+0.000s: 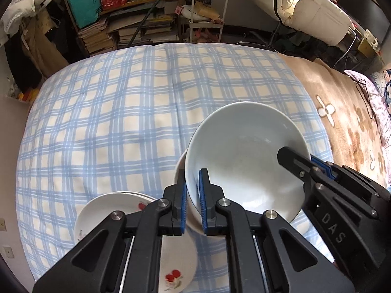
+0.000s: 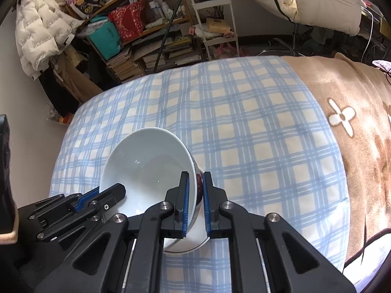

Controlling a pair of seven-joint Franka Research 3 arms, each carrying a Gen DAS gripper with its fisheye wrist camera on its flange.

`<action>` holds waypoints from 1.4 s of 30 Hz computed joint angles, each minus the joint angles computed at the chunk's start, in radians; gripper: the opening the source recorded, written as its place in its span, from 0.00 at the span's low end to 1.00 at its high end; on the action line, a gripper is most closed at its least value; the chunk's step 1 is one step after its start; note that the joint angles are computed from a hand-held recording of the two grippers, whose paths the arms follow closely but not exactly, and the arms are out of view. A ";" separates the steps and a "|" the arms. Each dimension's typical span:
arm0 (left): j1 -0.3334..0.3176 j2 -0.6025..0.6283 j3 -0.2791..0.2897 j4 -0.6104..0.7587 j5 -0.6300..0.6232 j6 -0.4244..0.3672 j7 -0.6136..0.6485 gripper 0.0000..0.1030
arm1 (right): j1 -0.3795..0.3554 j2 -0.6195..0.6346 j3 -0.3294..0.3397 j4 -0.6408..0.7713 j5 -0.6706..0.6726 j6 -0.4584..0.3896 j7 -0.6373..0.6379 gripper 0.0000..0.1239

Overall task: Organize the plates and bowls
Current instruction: 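Carry the red-patterned bowl with both tools over the stacked bowls, then lower the red-patterned bowl into the red-seal bowl and open both tools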

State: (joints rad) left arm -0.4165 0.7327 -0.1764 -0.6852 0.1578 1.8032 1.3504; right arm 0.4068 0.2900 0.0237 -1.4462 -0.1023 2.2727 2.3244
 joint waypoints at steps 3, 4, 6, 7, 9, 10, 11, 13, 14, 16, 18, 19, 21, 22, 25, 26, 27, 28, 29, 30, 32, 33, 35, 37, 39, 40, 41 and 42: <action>0.029 -0.050 -0.012 -0.099 -0.025 0.048 -0.018 0.09 | 0.015 0.009 -0.001 0.009 -0.024 -0.016 0.007 0.10; 0.032 -0.056 -0.014 -0.114 -0.025 0.056 -0.021 0.09 | 0.021 0.013 -0.003 0.012 -0.038 -0.018 0.016 0.10; 0.040 -0.074 -0.017 -0.161 -0.025 0.073 -0.029 0.09 | 0.024 0.020 -0.003 0.020 -0.042 -0.022 0.015 0.10; 0.045 -0.079 -0.020 -0.176 -0.030 0.075 -0.033 0.09 | 0.024 0.024 -0.002 0.024 -0.041 -0.026 0.012 0.10; 0.049 -0.076 -0.022 -0.179 -0.033 0.065 -0.046 0.09 | 0.023 0.031 0.000 0.029 -0.031 -0.035 0.005 0.10; 0.045 -0.076 -0.020 -0.184 -0.024 0.066 -0.046 0.09 | 0.020 0.036 0.002 0.033 -0.022 -0.042 -0.001 0.10; 0.043 -0.076 -0.018 -0.186 -0.015 0.066 -0.043 0.09 | 0.018 0.040 0.003 0.033 -0.011 -0.044 -0.005 0.10; 0.042 -0.074 -0.020 -0.187 -0.010 0.067 -0.036 0.09 | 0.018 0.049 0.002 0.041 -0.004 -0.056 -0.010 0.10; 0.045 -0.072 -0.024 -0.188 -0.016 0.068 -0.035 0.09 | 0.021 0.051 0.000 0.042 -0.007 -0.060 -0.009 0.10; 0.048 -0.071 -0.026 -0.189 -0.020 0.071 -0.033 0.09 | 0.026 0.052 -0.005 0.043 -0.018 -0.063 -0.005 0.10; 0.046 -0.071 -0.025 -0.193 -0.016 0.076 -0.030 0.09 | 0.025 0.055 -0.005 0.045 -0.016 -0.065 -0.007 0.10; 0.044 -0.070 -0.024 -0.192 -0.013 0.076 -0.029 0.09 | 0.024 0.055 -0.005 0.046 -0.013 -0.065 -0.007 0.10; 0.042 -0.063 -0.024 -0.184 -0.011 0.074 -0.027 0.09 | 0.022 0.058 -0.004 0.048 -0.003 -0.067 -0.008 0.10; 0.042 -0.063 -0.024 -0.184 -0.011 0.073 -0.026 0.09 | 0.021 0.059 -0.004 0.049 0.001 -0.069 -0.010 0.10; 0.044 -0.053 -0.028 -0.172 -0.019 0.064 -0.019 0.09 | 0.014 0.059 -0.001 0.044 0.021 -0.063 -0.015 0.09; 0.046 -0.051 -0.029 -0.171 -0.024 0.062 -0.016 0.10 | 0.012 0.058 -0.001 0.041 0.029 -0.061 -0.017 0.09; 0.049 -0.051 -0.031 -0.175 -0.029 0.064 -0.014 0.10 | 0.010 0.058 0.000 0.039 0.033 -0.059 -0.018 0.09; 0.052 -0.052 -0.033 -0.181 -0.036 0.067 -0.013 0.10 | 0.008 0.057 0.000 0.037 0.039 -0.057 -0.020 0.09; 0.057 -0.056 -0.035 -0.193 -0.044 0.072 -0.015 0.10 | 0.007 0.057 0.000 0.038 0.043 -0.058 -0.021 0.09; 0.057 -0.057 -0.034 -0.195 -0.044 0.072 -0.015 0.10 | 0.006 0.058 0.001 0.037 0.049 -0.057 -0.023 0.09; 0.058 -0.056 -0.035 -0.195 -0.045 0.067 -0.011 0.10 | 0.002 0.060 0.004 0.037 0.065 -0.059 -0.029 0.09; 0.060 -0.058 -0.034 -0.199 -0.045 0.068 -0.007 0.10 | 0.002 0.063 0.004 0.042 0.067 -0.066 -0.031 0.09; 0.054 -0.072 -0.029 -0.221 -0.030 0.084 -0.003 0.10 | 0.002 0.074 0.004 0.059 0.072 -0.087 -0.035 0.09; 0.051 -0.085 -0.029 -0.238 -0.018 0.102 0.005 0.10 | 0.003 0.075 0.003 0.061 0.075 -0.096 -0.036 0.12; 0.050 -0.089 -0.029 -0.241 -0.013 0.106 0.007 0.10 | -0.003 0.072 0.006 0.055 0.092 -0.086 -0.043 0.13; 0.049 -0.092 -0.028 -0.243 -0.009 0.108 0.007 0.10 | -0.007 0.068 0.009 0.047 0.105 -0.077 -0.050 0.14; 0.047 -0.095 -0.024 -0.248 -0.001 0.109 0.004 0.10 | -0.010 0.066 0.010 0.043 0.114 -0.072 -0.054 0.14; 0.046 -0.099 -0.022 -0.254 0.004 0.112 0.003 0.10 | -0.010 0.064 0.010 0.041 0.117 -0.071 -0.054 0.14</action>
State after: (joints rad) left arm -0.3702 0.6334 -0.1989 -0.9389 0.1621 1.9153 1.3532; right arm 0.3969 0.3544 0.0337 -1.4049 0.0144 2.2019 2.2702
